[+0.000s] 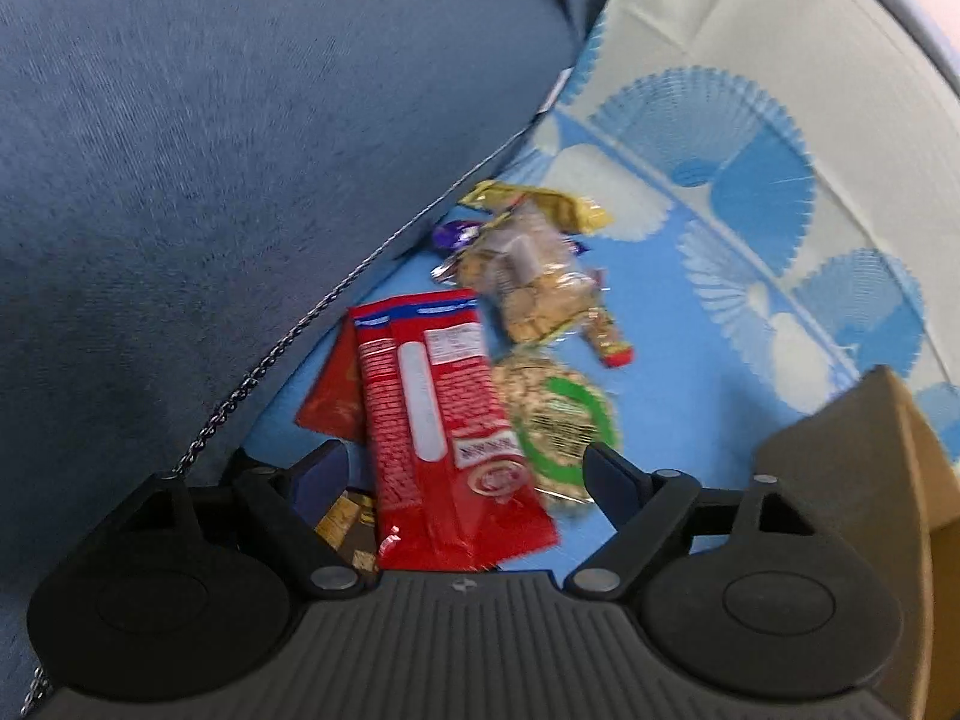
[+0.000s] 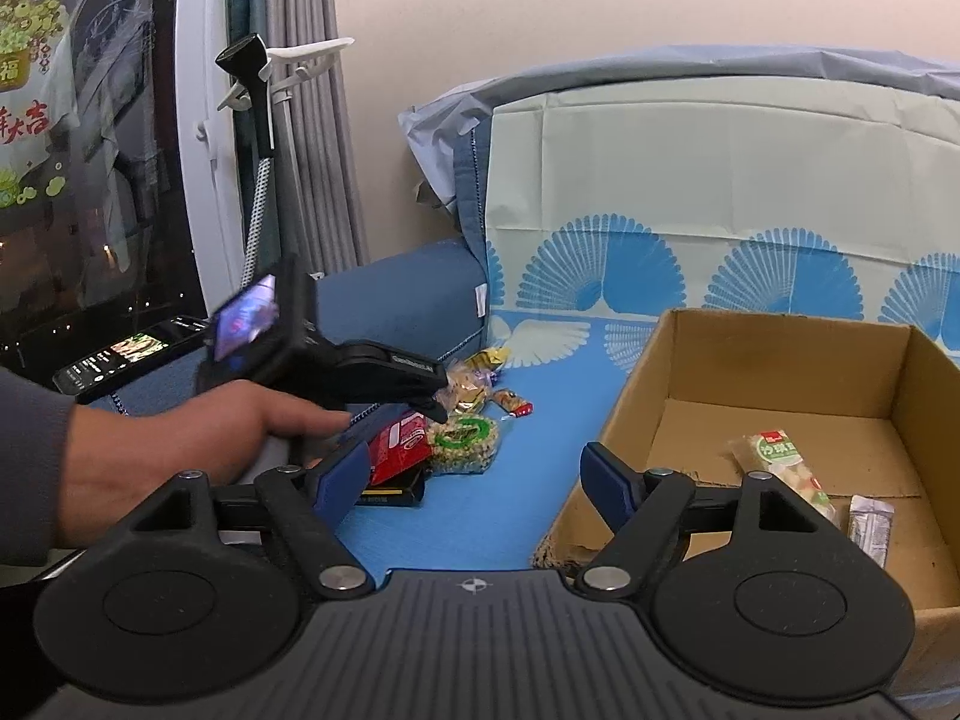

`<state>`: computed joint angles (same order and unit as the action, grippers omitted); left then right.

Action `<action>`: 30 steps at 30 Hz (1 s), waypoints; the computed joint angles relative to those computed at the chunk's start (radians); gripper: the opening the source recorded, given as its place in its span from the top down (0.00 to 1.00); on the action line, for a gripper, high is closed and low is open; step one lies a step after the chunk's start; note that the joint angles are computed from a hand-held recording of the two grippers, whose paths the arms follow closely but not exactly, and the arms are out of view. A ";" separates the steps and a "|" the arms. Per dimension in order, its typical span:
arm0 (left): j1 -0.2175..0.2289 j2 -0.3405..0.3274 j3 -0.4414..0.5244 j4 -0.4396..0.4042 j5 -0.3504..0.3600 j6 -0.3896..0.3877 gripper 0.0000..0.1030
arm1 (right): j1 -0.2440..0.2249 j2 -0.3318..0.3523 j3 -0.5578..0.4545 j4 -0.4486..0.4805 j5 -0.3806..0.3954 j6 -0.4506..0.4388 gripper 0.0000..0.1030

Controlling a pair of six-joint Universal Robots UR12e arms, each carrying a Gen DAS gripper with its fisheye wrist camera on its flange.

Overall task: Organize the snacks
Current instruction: 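Grasp the red wafer pack with the left gripper while the right tool reaches the peanut cake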

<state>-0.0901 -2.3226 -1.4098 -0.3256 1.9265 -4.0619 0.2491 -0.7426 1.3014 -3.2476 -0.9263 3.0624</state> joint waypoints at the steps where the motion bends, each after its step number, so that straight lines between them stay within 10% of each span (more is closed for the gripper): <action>1: 0.003 -0.001 -0.001 -0.011 -0.005 0.001 0.27 | -0.001 0.001 -0.002 0.005 0.002 0.002 0.23; 3: 0.010 0.002 -0.013 -0.012 -0.035 0.025 0.45 | 0.000 0.003 -0.006 0.019 0.005 -0.002 0.23; 16: 0.035 0.105 -0.233 0.191 -0.341 0.160 0.47 | 0.013 -0.007 0.008 0.053 0.025 -0.137 0.22; 22: 0.012 0.115 -0.287 0.312 -0.263 0.145 0.47 | 0.025 -0.021 0.031 0.033 0.036 -0.198 0.22; 30: 0.009 0.109 -0.281 0.296 -0.250 0.135 0.46 | 0.070 0.027 -0.167 0.241 -0.011 0.030 0.15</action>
<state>-0.0810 -2.2134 -1.6909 -0.0291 1.6767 -3.9271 0.3191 -0.7153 1.1348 -3.0065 -0.9370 3.0925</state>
